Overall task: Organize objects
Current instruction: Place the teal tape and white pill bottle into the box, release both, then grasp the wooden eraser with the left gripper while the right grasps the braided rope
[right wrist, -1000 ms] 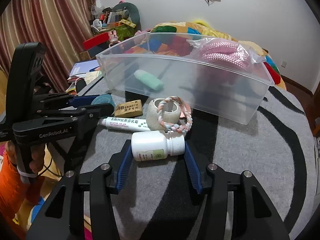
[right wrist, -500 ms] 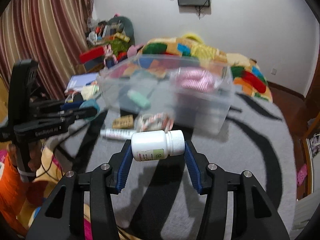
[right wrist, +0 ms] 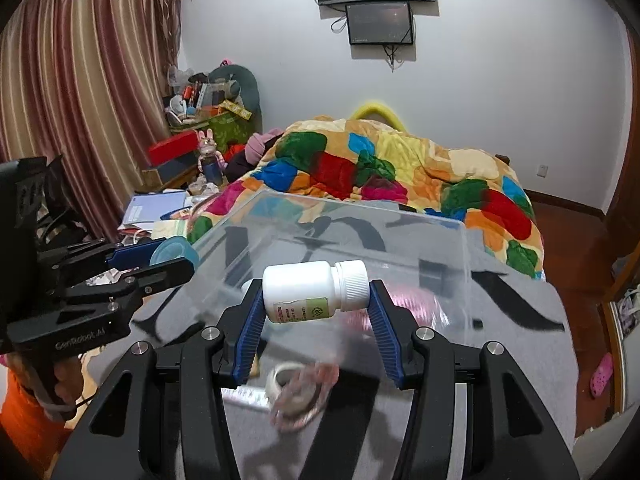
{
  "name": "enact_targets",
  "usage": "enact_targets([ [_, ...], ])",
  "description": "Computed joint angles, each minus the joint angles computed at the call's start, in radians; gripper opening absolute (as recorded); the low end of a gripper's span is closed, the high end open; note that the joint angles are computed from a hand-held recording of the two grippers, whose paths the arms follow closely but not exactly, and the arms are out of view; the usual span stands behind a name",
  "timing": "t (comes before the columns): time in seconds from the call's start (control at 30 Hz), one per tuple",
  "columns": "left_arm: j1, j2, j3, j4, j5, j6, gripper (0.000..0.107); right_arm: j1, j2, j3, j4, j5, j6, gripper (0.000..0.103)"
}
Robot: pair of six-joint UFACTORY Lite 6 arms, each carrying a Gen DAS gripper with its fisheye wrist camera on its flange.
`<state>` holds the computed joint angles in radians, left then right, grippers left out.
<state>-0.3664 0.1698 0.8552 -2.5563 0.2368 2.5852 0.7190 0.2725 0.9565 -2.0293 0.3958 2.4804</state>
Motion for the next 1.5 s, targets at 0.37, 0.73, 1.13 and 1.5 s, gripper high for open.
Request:
enact_targets([
  [0.37, -0.008, 0.244, 0.221, 0.155, -0.060, -0.157, 0.038, -0.060, 0.271, 0.288, 0.248, -0.104, -0.344, 0.047],
  [0.73, 0.004, 0.209, 0.187, 0.300, -0.044, -0.298, 0.046, -0.099, 0.273, 0.280, 0.214, -0.187, -0.304, 0.049],
  [1.13, -0.006, -0.011, -0.046, 0.037, 0.001, -0.010, 0.063, 0.011, 0.045, 0.014, 0.011, -0.067, -0.062, 0.052],
  [1.5, -0.042, 0.076, -0.108, -0.019, 0.027, 0.067, 0.063, 0.063, 0.064, -0.146, -0.309, -0.050, 0.319, 0.052],
])
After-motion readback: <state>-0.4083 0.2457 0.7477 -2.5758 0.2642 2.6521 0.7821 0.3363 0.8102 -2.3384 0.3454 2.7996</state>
